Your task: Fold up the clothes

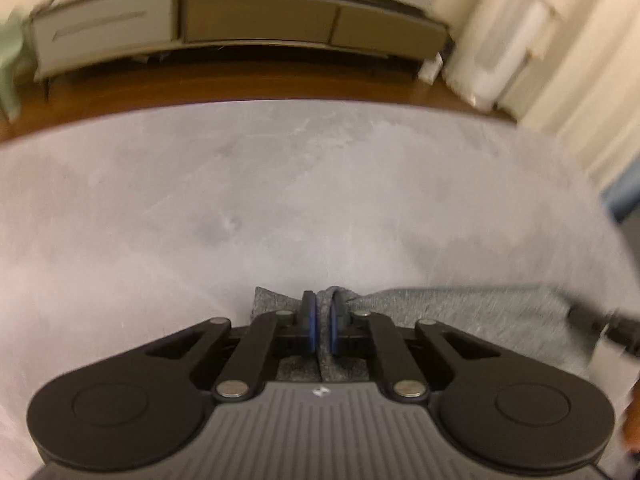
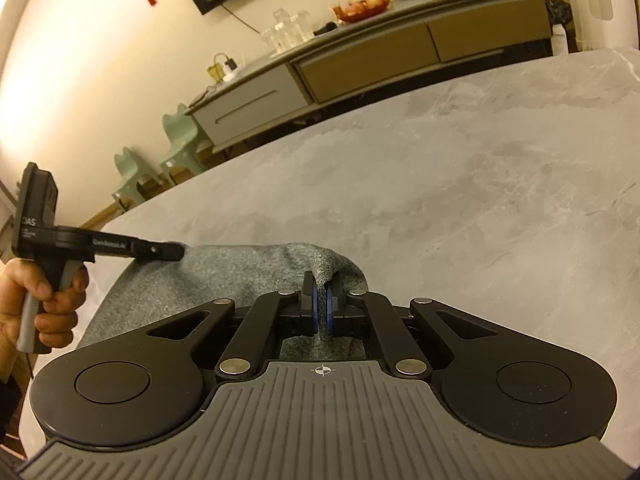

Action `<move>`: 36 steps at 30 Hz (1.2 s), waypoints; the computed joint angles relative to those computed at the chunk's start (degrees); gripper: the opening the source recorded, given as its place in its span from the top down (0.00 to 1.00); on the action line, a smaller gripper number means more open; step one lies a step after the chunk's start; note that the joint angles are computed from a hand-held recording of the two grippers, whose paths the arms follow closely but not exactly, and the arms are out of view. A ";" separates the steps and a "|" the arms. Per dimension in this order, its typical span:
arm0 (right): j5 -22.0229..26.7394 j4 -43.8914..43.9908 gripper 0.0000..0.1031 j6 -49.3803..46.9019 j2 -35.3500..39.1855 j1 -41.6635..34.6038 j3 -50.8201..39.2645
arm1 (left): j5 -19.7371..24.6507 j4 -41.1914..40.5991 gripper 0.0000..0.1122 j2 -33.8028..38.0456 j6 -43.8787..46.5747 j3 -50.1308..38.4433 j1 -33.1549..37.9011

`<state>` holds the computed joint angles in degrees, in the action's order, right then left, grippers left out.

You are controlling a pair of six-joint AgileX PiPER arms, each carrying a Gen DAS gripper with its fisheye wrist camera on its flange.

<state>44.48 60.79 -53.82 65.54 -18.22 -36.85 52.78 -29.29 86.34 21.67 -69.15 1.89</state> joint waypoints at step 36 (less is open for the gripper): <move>8.75 -26.66 0.37 -17.74 14.26 30.70 -31.57 | 9.27 -10.82 0.94 -3.33 7.73 -0.43 13.49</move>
<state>53.24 34.13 -71.56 79.80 12.48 -68.41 62.05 -40.11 83.01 29.40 -69.58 15.38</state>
